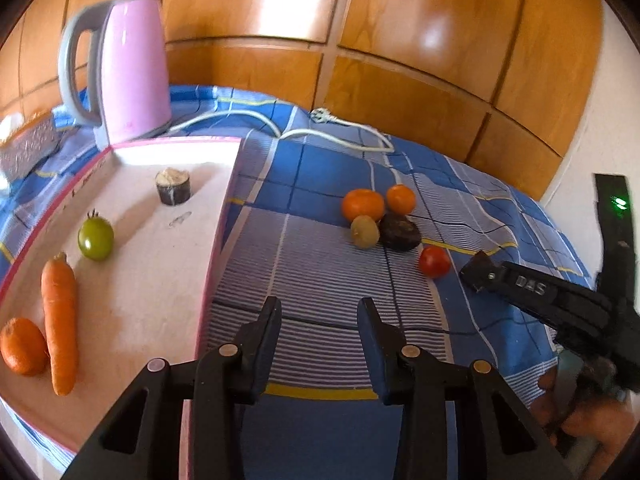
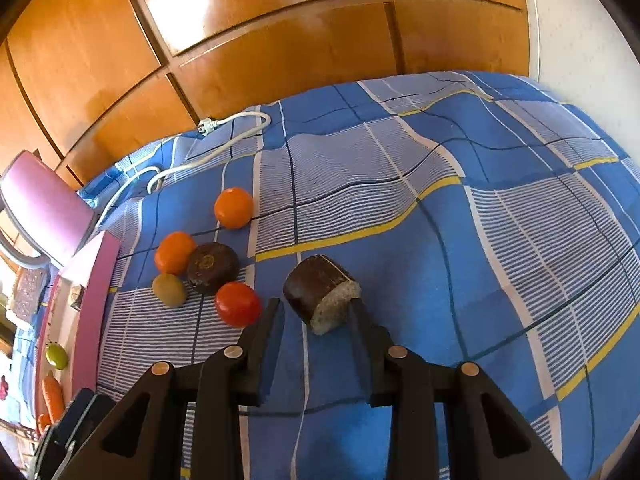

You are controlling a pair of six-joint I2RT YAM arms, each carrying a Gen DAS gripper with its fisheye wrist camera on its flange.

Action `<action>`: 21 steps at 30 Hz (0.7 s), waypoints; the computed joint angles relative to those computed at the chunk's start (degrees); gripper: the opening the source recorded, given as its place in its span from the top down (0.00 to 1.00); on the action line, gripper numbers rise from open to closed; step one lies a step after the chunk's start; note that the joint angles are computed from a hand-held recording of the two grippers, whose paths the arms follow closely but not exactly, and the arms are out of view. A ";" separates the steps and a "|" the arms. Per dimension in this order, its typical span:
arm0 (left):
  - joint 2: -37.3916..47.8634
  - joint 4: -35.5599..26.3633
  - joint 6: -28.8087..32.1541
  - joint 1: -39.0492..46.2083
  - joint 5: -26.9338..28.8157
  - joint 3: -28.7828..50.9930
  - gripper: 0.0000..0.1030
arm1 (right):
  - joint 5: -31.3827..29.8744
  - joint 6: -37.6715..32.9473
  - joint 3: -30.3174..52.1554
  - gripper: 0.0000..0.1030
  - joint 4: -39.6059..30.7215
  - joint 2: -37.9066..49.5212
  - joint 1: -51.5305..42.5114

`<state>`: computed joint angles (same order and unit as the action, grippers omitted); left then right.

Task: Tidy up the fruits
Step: 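Close the right tool on the dark cylindrical slice while the left tool grasps the red tomato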

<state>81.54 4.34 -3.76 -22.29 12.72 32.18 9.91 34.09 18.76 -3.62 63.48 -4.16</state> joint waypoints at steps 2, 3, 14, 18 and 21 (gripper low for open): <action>1.20 -1.27 -0.61 0.54 0.59 1.02 0.61 | -0.52 -1.01 0.13 0.68 0.00 0.32 0.94; 1.17 -1.37 -0.54 0.68 0.75 1.01 0.61 | -1.74 -1.38 0.56 0.68 -0.52 1.39 1.06; 0.16 0.58 0.82 -0.53 1.14 -0.08 0.56 | -6.01 0.81 -1.29 0.67 -1.26 -1.30 -2.77; -0.03 0.82 0.84 -0.38 1.55 -0.34 0.50 | -0.98 -0.04 0.33 0.65 -0.76 0.51 0.39; -0.31 1.28 0.02 0.00 1.82 -0.67 0.41 | 0.30 -0.18 0.70 0.64 -0.43 1.23 0.10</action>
<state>81.23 5.62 -3.74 -22.29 14.54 31.51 10.20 33.91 19.46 -4.05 64.70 -4.06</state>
